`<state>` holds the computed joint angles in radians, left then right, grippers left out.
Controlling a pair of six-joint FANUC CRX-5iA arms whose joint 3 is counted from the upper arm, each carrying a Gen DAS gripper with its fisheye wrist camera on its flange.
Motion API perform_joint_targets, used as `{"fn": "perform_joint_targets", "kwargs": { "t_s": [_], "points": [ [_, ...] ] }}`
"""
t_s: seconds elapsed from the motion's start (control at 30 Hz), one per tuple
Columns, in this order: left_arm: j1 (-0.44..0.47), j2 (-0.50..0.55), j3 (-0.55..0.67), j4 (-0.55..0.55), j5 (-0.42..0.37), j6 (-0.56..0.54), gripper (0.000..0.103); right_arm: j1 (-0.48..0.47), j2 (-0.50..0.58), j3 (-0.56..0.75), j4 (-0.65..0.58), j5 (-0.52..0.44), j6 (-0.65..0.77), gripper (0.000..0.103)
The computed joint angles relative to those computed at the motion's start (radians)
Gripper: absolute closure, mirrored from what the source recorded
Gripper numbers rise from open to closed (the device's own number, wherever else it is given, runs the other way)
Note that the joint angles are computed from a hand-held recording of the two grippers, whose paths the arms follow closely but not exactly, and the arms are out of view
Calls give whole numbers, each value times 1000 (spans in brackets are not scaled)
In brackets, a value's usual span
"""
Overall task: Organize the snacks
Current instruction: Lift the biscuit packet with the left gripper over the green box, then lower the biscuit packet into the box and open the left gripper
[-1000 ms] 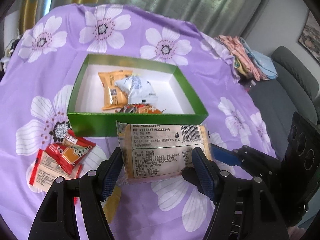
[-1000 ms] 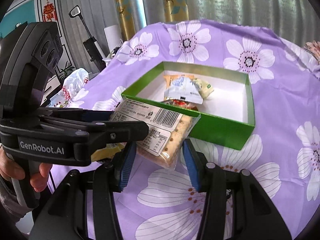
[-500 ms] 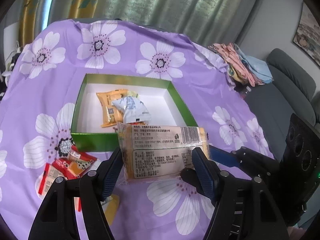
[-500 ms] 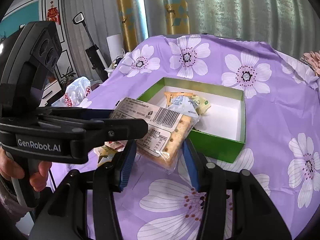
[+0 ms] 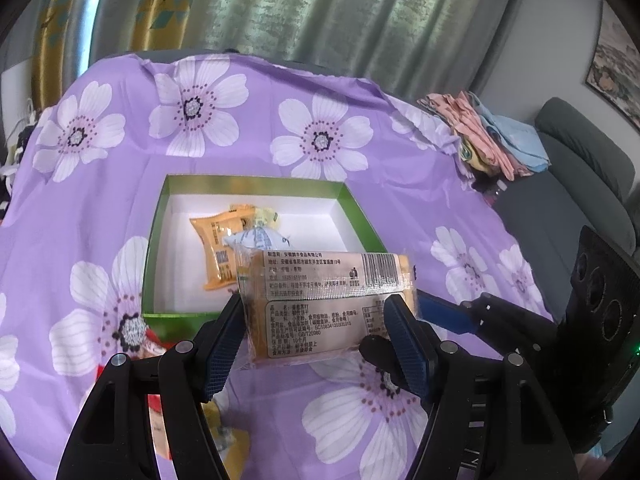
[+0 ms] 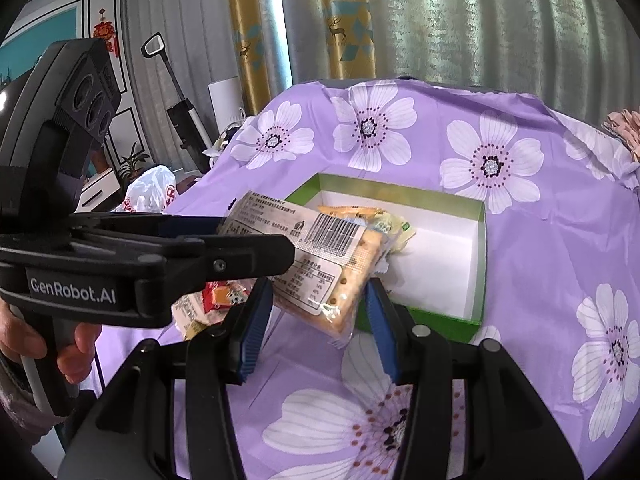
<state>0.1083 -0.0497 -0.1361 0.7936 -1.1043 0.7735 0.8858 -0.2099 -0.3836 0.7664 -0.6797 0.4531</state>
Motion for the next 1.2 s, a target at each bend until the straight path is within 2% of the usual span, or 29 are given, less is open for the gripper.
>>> {"fn": "perform_joint_targets", "kwargs": {
  "t_s": [0.73,1.03,1.2],
  "points": [
    [-53,183,155,-21,44,65,33,-141,139,107,-55,91,109,54],
    [-60,248,200,-41,38,112,33,-172,193,156,-147,100,187,54],
    [-68,264,214,-62,41,138,33,-182,228,192,-221,77,233,51]
  ]
}}
